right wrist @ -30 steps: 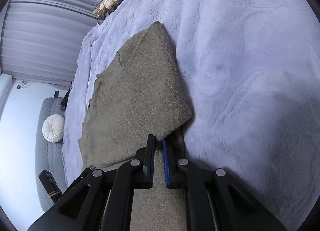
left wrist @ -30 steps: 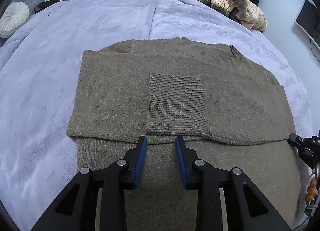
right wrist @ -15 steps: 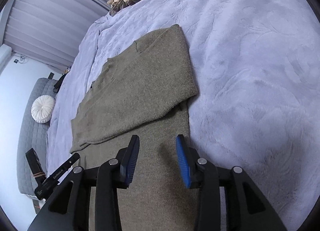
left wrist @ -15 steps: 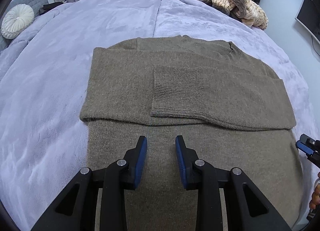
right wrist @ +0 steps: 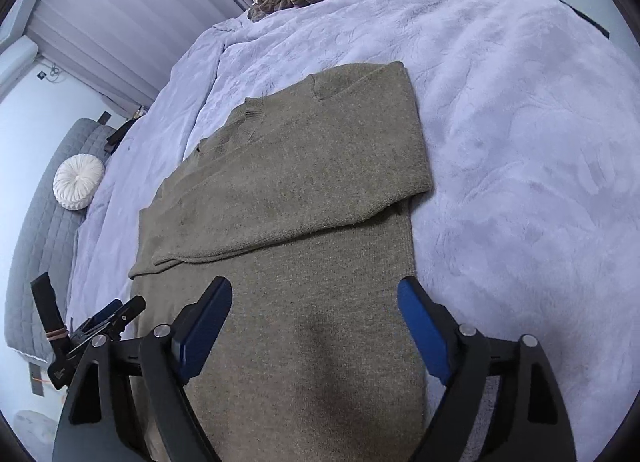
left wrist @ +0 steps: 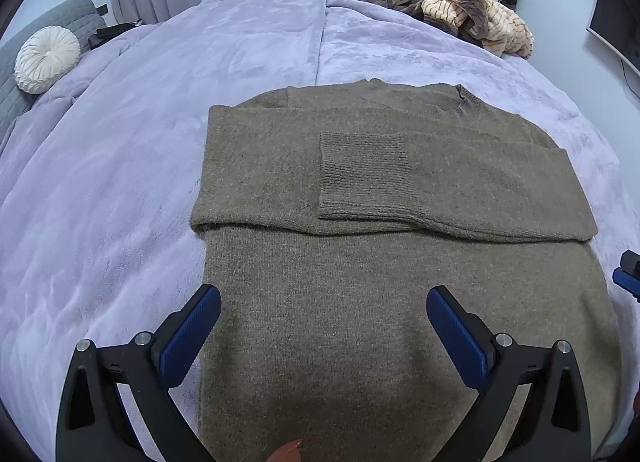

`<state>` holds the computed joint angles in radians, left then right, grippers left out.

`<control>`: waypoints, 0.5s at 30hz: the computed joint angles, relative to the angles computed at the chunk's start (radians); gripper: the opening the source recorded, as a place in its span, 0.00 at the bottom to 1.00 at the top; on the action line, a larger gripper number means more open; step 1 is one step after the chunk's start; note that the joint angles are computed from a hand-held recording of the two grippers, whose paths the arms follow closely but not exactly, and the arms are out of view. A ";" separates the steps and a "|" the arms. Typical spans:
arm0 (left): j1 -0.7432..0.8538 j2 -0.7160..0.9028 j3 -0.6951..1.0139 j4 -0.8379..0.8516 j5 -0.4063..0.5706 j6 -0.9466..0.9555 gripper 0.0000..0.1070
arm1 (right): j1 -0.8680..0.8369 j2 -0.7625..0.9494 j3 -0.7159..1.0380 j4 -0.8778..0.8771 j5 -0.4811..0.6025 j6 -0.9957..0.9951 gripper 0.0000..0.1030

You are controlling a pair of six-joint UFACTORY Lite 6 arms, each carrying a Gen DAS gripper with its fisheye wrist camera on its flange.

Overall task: Fold small clothes
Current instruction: 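Open both grippers and lift them off the folded sweater, then move both grippers down to the ribbed hem of the sweater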

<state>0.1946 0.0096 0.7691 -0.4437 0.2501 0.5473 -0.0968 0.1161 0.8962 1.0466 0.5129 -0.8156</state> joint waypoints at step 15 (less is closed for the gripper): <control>0.144 -0.143 -0.160 -0.211 0.131 0.297 0.96 | -0.015 -0.196 -0.165 -0.021 0.054 -0.026 1.00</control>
